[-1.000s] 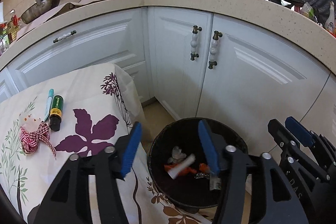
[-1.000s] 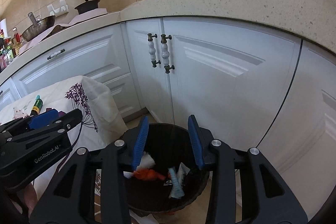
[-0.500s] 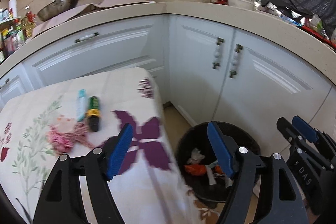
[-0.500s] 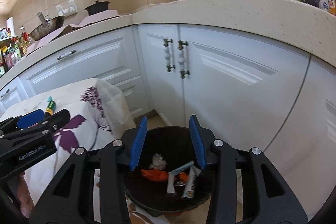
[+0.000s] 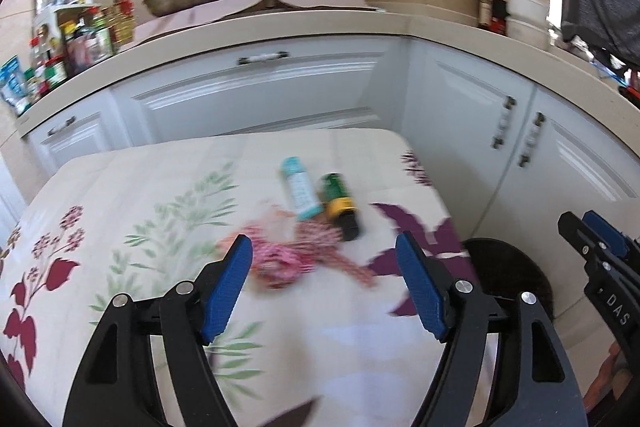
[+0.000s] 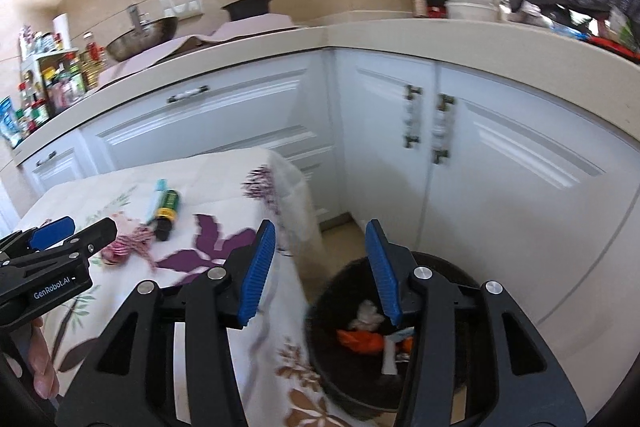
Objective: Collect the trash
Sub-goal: 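Move both tools back over the table toward the checkered ribbon, then grasp the red-and-white checkered ribbon with the right gripper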
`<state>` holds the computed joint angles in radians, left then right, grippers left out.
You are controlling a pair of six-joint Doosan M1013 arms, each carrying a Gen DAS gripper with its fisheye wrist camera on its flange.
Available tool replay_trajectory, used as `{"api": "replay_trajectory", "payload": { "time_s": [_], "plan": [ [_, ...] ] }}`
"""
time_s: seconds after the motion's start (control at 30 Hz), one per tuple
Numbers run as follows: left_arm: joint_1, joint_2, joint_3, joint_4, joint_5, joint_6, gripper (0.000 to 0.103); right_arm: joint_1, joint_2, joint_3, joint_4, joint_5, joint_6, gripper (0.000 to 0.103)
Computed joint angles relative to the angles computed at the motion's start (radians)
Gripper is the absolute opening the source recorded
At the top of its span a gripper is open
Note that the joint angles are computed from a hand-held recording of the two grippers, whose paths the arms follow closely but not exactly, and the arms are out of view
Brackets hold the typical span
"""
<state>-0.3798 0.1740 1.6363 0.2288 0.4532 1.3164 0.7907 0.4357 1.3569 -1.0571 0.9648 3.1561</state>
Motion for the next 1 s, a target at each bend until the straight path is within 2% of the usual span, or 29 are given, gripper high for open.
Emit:
{"api": "replay_trajectory", "payload": {
  "time_s": [0.47,0.93,1.0],
  "plan": [
    [0.123,-0.011,0.017,0.057,0.018,-0.080,0.072,0.021,0.142,-0.236,0.161,-0.074,-0.292,0.046],
    [0.201,0.000,0.016,0.055,0.036,-0.104,0.072,0.022,0.262,-0.429,0.355,-0.054,-0.520,0.047],
    [0.207,0.002,0.015,0.045,0.038,-0.098,0.072,0.020,0.278,-0.454,0.382,-0.030,-0.544,0.054]
  ]
}}
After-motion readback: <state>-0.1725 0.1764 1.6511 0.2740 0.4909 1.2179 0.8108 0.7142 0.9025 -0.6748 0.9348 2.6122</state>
